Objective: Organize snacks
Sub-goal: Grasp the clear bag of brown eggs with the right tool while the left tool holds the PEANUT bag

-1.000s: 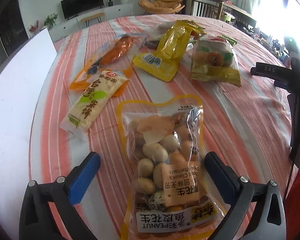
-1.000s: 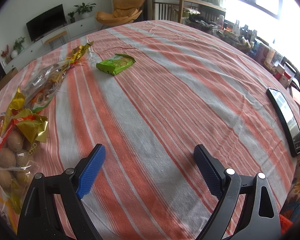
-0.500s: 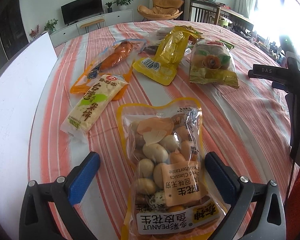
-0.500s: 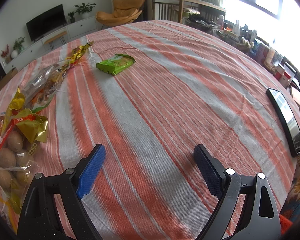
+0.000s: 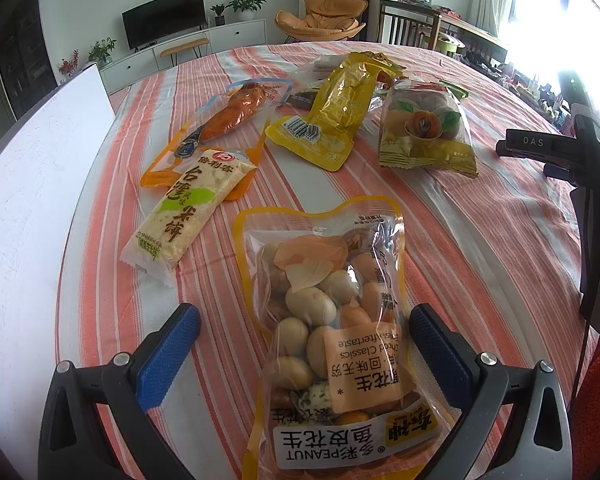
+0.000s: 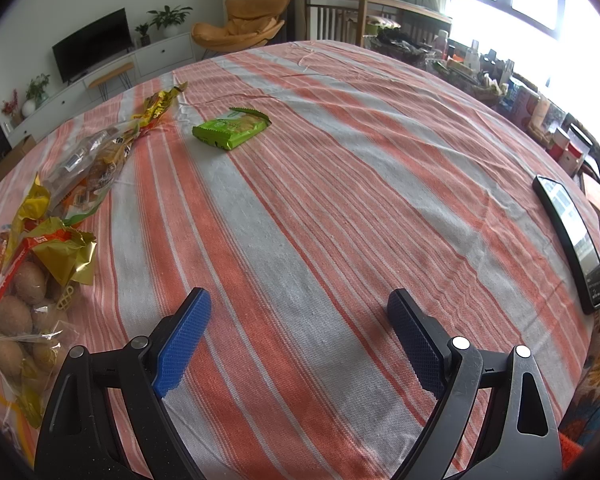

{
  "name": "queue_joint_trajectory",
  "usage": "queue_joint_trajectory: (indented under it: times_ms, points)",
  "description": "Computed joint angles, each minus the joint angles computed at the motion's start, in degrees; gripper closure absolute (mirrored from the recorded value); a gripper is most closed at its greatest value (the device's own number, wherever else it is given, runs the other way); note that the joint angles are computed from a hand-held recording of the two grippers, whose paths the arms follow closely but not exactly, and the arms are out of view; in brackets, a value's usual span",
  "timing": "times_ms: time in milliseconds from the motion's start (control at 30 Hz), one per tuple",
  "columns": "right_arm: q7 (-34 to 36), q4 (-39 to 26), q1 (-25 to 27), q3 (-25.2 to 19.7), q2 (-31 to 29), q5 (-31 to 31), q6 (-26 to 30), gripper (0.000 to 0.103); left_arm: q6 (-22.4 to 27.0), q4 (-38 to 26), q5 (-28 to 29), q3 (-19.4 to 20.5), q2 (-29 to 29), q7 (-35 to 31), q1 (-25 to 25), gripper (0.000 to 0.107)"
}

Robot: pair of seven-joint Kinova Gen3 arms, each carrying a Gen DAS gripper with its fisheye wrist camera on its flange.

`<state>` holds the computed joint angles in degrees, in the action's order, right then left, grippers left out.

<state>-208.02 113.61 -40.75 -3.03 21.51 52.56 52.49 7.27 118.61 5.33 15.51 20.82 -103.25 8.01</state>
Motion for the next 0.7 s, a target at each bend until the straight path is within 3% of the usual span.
queue_joint_trajectory:
  times_ms: [100,200,267,333,400,500,600,700]
  points:
    - [-0.12,-0.04,0.19,-0.34,0.03,0.08,0.19,0.011,0.80,-0.36,-0.24,-1.19,-0.14,0.57,1.12,0.004]
    - [-0.37,-0.12,0.38,-0.92,0.03,0.17,0.54,0.011,4.73,-2.09,-0.55,-3.21,-0.46,1.99,2.89,0.005]
    - [-0.18,0.09,0.23,-0.20,0.02,0.23,-0.01,0.011,7.30,-3.16,1.34,-0.45,-0.46,-0.54,0.06,0.009]
    - [-0.34,0.05,-0.17,0.15,0.08,0.28,0.00,0.011,9.34,-4.24,2.06,0.12,-0.58,-2.16,-0.35,0.017]
    - [0.31,0.80,-1.18,2.50,-0.13,0.15,-1.67,0.010,10.09,-5.09,0.15,-2.66,-0.52,-0.73,2.89,0.024]
    - [2.35,1.19,-1.91,5.75,-0.23,-0.43,-3.92,0.010,9.62,-5.05,0.79,-3.07,-0.62,-1.36,3.64,0.037]
    - [6.57,2.66,3.50,3.58,-2.82,-2.00,-9.44,0.014,9.08,-4.22,2.25,-1.57,-1.13,-3.21,2.15,0.044]
    - [2.90,4.81,10.87,-3.42,-10.58,-2.65,-16.43,0.012,6.55,-2.35,3.47,-1.12,-1.65,-3.93,1.68,0.045]
